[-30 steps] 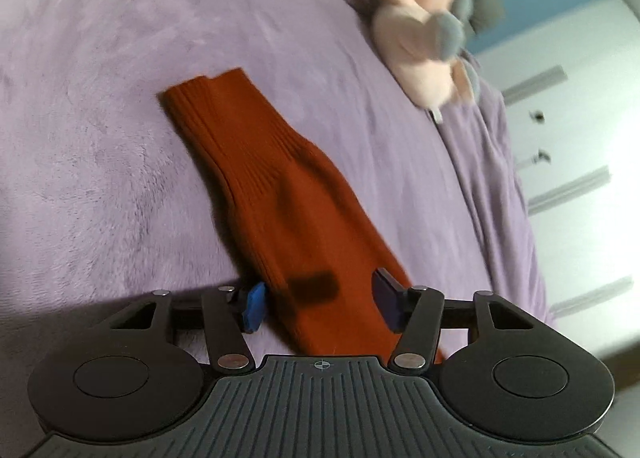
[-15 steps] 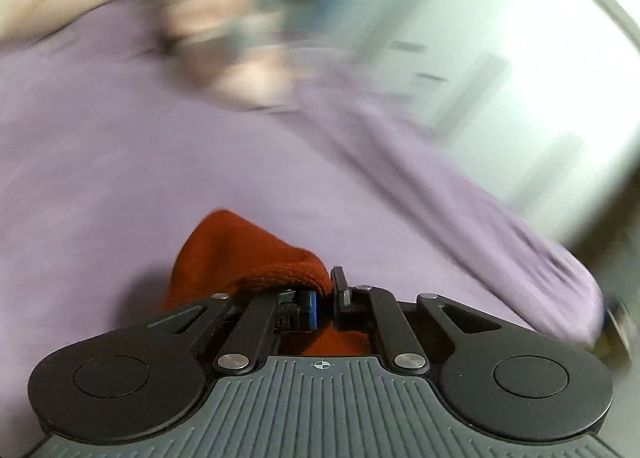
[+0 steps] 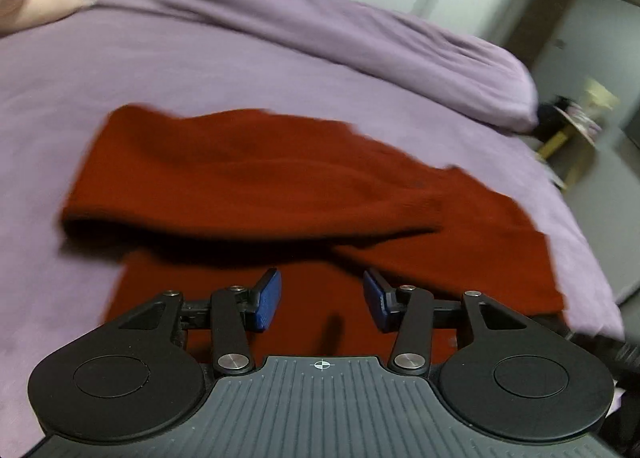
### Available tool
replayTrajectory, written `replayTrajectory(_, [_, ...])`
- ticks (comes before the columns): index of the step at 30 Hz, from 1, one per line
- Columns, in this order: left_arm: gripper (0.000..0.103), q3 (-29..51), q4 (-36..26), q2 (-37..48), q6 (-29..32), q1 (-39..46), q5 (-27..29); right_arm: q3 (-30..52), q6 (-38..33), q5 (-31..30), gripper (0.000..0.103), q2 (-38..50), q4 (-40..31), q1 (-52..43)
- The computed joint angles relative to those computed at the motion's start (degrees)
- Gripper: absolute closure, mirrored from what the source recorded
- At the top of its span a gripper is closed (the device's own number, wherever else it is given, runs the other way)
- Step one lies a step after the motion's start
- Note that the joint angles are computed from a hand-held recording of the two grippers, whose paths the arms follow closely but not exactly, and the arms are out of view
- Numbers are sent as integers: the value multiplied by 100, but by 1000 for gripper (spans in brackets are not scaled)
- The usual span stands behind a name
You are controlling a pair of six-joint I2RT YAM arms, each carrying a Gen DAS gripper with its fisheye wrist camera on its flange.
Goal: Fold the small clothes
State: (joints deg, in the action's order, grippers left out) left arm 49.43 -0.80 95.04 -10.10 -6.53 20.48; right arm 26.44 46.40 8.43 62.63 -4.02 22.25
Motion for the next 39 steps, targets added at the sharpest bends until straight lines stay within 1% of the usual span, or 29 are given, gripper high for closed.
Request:
replayTrajectory(2, [52,45,-42,86,-119,254,68,207,-73,-752,64,643,692,-460])
replayTrajectory(5, [52,-31,16,155,-328,465,56,686,216,-1731,64,1807,1582,-1001])
replayTrajectory(7, [52,9,-6,249,-432,603,194,1050,537,-1838,60,2459,1860,-1111])
replayTrajectory(8, [52,-29,-17,247,-435,714,301,1272,609,-1938,54,2798,1923,-1174])
replayTrajectory(9, [52,-64,-1,255,-429,800,390,1501,681,-1898,51,3048,1821,-1179])
replayTrajectory(10, [52,-85,69,283,-460,781,396,1661,716,-1848,51,3239,1783,-1173])
replayTrajectory(11, [52,-262,108,143,-420,820,426,1746,686,-1850,49,3398,1907,-1162])
replayTrajectory(14, [52,-302,216,182,-425,848,484,2092,405,-1663,51,3576,1737,-1021])
replayTrajectory(16, [53,-364,234,140,-441,850,500,2407,125,-1566,51,3709,1364,-949])
replayTrajectory(17, [53,-343,231,156,-449,847,500,2608,3,-1496,56,3819,1132,-890])
replayTrajectory(18, [53,-341,211,144,-437,858,493,2780,-110,-1470,69,3927,933,-854])
replayTrajectory(19, [53,-323,198,150,-432,838,466,3000,-217,-1422,77,4050,644,-804])
replayTrajectory(20, [54,-317,152,130,-395,840,454,3112,-320,-1380,101,4099,494,-765])
replayTrajectory(22, [55,-296,38,66,-357,849,448,2933,-740,-963,100,3792,574,-613])
replayTrajectory(24, [55,-355,34,-59,-389,911,554,2367,-1166,-306,101,3029,902,-472])
replayTrajectory(26, [54,-441,90,-173,-401,970,707,1696,-1323,-240,101,2260,1247,-581])
replayTrajectory(28, [54,-473,67,-231,-397,968,743,1311,-1365,299,101,1665,976,-622])
replayTrajectory(30, [53,-498,38,-276,-356,925,761,988,-1409,541,101,1217,783,-755])
replayTrajectory(31, [53,-485,-23,-300,-317,879,721,921,-1463,635,101,1110,569,-834])
replayTrajectory(32, [53,-479,-75,-320,-305,841,671,881,-1495,524,101,1094,362,-985])
replayTrajectory(33, [53,-473,-129,-339,-288,818,658,799,-1484,181,101,1085,253,-1213])
replayTrajectory(34, [53,-461,-188,-355,-253,814,675,695,-1394,-313,100,1077,170,-1523])
replayTrajectory(37, [52,-454,-276,-423,-161,815,672,264,-973,-1039,96,925,470,-2162])
replayTrajectory(38, [52,-441,-296,-435,-149,791,623,168,-841,-1269,84,932,624,-2352])
replayTrajectory(39, [51,-409,-327,-426,-162,751,555,86,-680,-1454,65,1011,827,-2478])
